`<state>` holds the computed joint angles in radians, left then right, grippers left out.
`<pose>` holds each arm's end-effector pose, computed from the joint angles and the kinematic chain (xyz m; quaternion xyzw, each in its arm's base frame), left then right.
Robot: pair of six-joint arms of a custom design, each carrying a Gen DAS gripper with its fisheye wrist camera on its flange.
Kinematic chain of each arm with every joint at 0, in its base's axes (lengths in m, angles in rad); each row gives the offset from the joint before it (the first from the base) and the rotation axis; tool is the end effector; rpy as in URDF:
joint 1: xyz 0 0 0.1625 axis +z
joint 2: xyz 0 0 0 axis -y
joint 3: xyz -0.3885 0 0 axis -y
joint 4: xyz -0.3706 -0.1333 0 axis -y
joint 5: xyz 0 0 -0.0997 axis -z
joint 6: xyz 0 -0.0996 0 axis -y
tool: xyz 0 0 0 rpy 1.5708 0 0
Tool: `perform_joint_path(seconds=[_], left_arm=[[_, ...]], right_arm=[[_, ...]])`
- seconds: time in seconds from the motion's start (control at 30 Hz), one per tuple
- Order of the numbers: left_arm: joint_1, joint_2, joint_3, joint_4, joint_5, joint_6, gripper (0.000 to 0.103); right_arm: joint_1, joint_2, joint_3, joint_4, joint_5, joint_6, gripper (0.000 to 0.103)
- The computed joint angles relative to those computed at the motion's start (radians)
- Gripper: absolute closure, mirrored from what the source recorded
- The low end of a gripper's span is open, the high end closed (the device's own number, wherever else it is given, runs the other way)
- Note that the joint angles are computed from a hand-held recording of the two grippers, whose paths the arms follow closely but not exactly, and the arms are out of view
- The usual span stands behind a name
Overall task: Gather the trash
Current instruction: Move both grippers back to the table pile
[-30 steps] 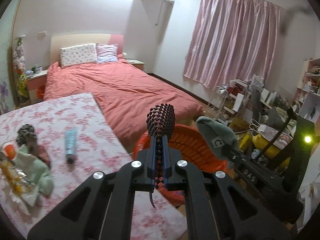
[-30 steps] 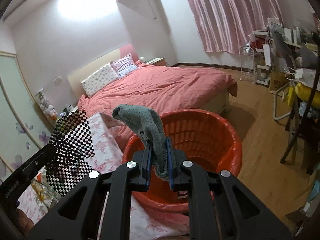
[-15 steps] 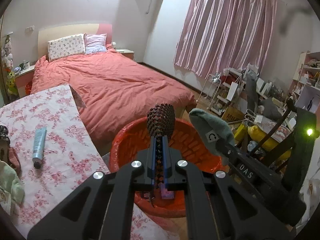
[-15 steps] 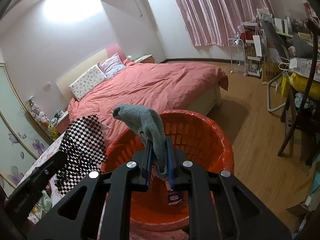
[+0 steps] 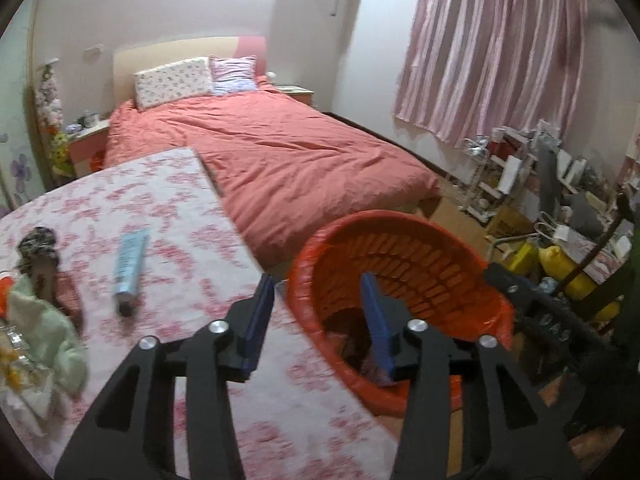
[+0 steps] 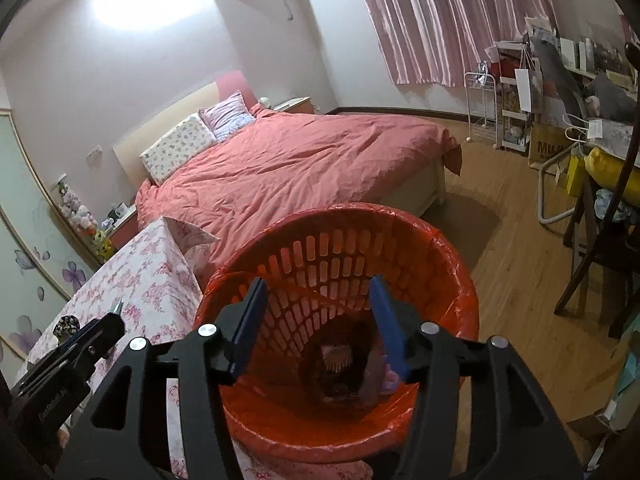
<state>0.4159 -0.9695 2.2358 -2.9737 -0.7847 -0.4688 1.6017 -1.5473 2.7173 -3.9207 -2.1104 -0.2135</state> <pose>-0.3195 -0.3639 0.0732 0.2854 0.8767 -0.3206 0.2172 0.0905 -0.2680 0.2693 -0.0495 -0.8130 0.5138 0.2694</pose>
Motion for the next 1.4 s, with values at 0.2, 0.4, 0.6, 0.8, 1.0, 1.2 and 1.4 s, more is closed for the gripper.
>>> perform_joint_path(seconds=[0.2,0.4,0.6,0.8,1.0,1.2,1.4], left_arm=[[-0.022,-0.131,0.085,0.141,0.097,-0.114,0.048],[-0.033,-0.311,0.173,0.343,0.188,-0.270,0.044],[-0.032,-0.544,0.238,0.643,0.258,-0.480,0.043],[-0.020,-0.751,0.258,0.985,0.299,-0.684,0.042],[0.006,-0.892,0.263,1.207,0.295,-0.808,0.042],[0.087,-0.876,0.274,1.108,0.254,-0.728,0.042],[0.158,-0.852,0.281,0.974,0.223,-0.643,0.043]], right_arm=[[0.068,0.031,-0.015,0.005,-0.052,-0.012,0.043],[0.156,0.096,-0.031,0.012,-0.096,-0.004,0.042],[0.254,0.206,-0.053,0.013,-0.136,0.008,0.042],[0.324,0.287,-0.075,0.044,-0.153,0.023,0.042],[0.376,0.351,-0.099,0.078,-0.169,0.039,0.042],[0.424,0.416,-0.134,0.112,-0.184,0.058,0.042],[0.461,0.457,-0.162,0.148,-0.193,0.067,0.042]])
